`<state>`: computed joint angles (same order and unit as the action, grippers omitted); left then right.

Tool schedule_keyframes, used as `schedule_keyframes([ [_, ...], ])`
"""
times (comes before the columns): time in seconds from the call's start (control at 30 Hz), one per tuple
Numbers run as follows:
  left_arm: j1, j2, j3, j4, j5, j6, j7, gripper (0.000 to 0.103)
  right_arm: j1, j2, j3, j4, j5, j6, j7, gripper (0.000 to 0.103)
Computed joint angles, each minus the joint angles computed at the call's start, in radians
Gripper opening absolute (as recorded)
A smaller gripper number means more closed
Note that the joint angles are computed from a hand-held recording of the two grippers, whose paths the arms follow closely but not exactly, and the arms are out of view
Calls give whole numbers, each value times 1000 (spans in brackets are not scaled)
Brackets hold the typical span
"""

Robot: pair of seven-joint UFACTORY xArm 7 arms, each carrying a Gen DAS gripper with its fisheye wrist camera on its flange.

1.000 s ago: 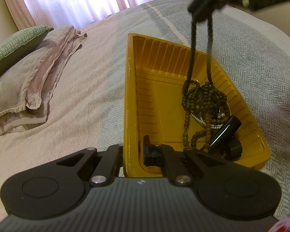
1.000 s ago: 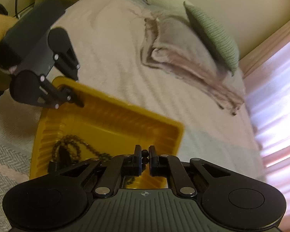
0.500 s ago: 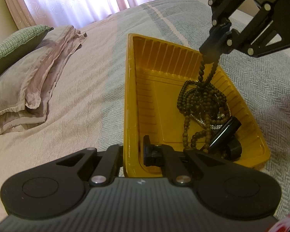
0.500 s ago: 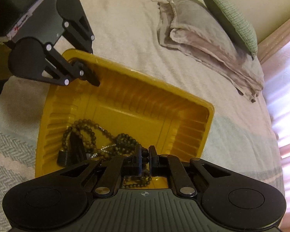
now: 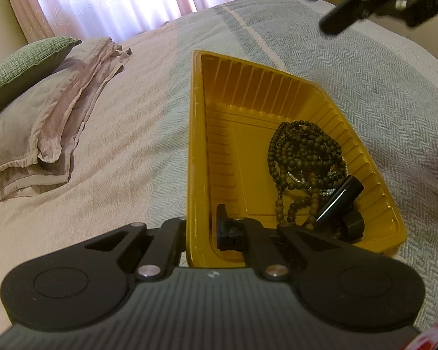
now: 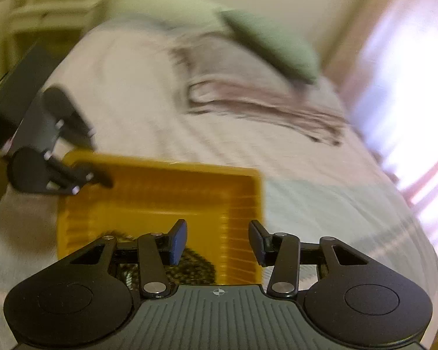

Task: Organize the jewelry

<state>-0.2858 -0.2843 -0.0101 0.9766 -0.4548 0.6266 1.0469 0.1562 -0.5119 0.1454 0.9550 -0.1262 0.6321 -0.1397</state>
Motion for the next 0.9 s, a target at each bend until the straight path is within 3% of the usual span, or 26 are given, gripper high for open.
schedule_keyframes([
  [0.3,2,-2,2,-1,-4,6,3,4,-114,-327,36,-339,116,-178,497,50],
  [0.43,3,1,4,3,-7,10,6,5,-159,-477,89,-463,114,-152,682,50],
  [0.6,6,5,8,7,-19,21,10,5,-159,-651,144,-559,108,-72,882,50],
  [0.7,11,15,11,16,-27,33,8,5,-133,-753,164,-615,118,-38,1004,50],
  [0.9,25,33,22,34,-72,59,15,11,-72,-831,207,-645,97,84,1145,50],
])
